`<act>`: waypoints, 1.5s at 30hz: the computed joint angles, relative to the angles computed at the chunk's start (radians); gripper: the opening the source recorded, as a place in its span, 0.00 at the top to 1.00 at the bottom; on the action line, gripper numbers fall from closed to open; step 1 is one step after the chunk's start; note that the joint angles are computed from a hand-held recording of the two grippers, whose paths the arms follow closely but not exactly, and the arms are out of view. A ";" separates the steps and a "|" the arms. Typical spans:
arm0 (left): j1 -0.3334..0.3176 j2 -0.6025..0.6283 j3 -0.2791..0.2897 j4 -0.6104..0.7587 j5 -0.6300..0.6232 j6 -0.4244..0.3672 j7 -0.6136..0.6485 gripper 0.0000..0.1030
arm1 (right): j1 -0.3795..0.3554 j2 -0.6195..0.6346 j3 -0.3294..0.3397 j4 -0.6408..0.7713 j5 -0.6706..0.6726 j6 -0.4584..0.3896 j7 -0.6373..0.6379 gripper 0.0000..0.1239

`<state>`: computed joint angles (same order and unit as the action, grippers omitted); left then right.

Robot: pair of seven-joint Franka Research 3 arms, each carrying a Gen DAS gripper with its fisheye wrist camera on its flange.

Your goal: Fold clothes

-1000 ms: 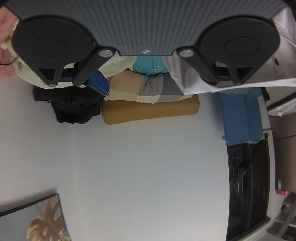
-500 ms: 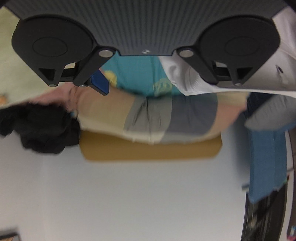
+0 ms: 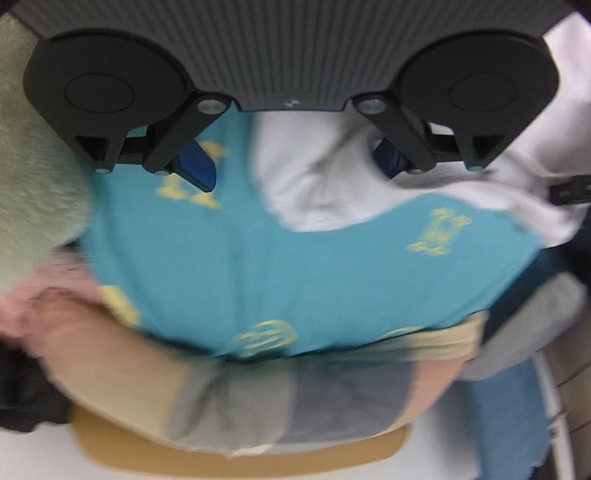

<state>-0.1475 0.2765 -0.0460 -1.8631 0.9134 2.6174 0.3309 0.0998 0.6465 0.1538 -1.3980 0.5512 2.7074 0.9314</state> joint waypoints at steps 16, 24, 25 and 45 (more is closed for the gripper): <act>-0.056 -0.636 -0.262 -0.514 0.211 -0.110 -0.528 0.00 | -0.149 -0.761 0.142 -0.796 0.957 0.150 -0.720 0.29; -0.224 -0.918 -0.437 -0.590 -0.142 -0.419 -0.420 0.00 | -0.069 -1.217 -0.033 -1.141 0.940 0.030 -0.706 0.29; -0.243 -0.937 -0.462 -0.578 -0.172 -0.472 -0.404 0.00 | -0.063 -1.266 -0.051 -1.172 0.907 0.014 -0.673 0.29; -0.298 -0.939 -0.541 -0.465 -0.321 -0.614 -0.539 0.00 | 0.061 -1.661 -0.313 -1.449 0.470 -0.042 -0.365 0.29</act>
<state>-0.4453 -0.6624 -0.5870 -2.3283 0.5926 2.0032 -0.2077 0.1608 -1.0141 -0.1593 -2.8473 1.0216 2.6649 0.5665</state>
